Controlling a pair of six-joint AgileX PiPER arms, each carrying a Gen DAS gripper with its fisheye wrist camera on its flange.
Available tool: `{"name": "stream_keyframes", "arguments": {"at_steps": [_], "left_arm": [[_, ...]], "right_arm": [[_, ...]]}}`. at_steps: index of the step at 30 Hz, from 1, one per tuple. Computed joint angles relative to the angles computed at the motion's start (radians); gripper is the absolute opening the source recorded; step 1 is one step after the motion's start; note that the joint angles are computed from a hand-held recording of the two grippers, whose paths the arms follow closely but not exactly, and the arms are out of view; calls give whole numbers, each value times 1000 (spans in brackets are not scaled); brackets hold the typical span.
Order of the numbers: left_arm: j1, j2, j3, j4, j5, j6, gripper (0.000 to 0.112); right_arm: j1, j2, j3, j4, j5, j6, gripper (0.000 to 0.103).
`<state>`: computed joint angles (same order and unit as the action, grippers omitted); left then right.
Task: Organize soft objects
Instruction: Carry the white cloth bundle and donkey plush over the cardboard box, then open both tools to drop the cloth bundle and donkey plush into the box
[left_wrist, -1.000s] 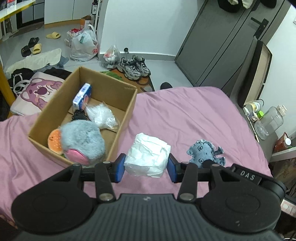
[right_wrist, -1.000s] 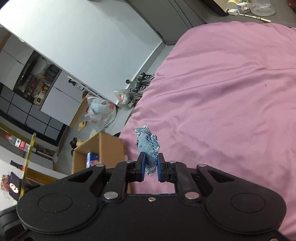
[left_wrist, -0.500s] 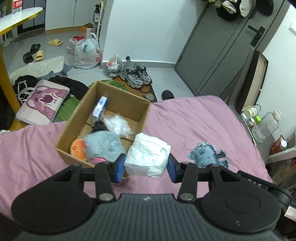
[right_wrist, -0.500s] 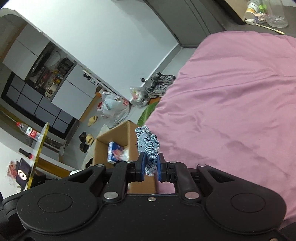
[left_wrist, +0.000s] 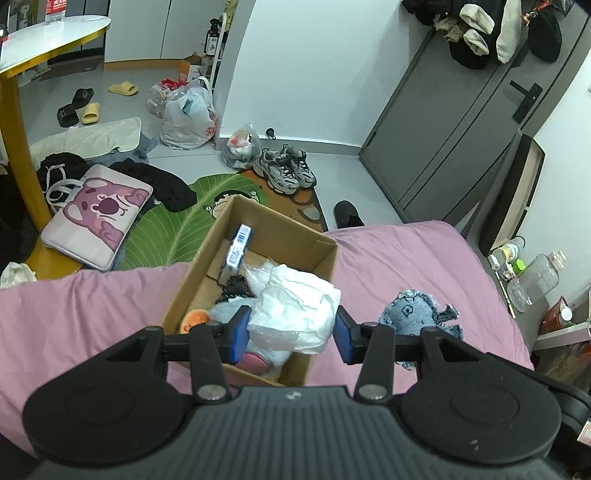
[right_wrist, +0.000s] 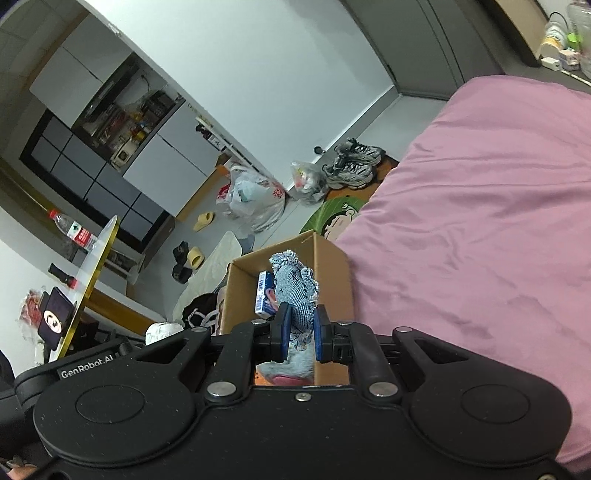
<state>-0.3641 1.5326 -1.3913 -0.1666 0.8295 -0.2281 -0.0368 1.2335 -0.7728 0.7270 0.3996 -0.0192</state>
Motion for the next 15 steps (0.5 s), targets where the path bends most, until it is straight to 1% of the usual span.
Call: {"name": "stream_keyframes", "arguments": {"at_steps": [4,15], "left_arm": [[48,29,-15,-36,2,74,46],[158,173,-106,-175,7,246,46]], "right_arm": [[41,58,-42,-22,-24,34,13],[159,221,-173,-333,-44,326,13]]}}
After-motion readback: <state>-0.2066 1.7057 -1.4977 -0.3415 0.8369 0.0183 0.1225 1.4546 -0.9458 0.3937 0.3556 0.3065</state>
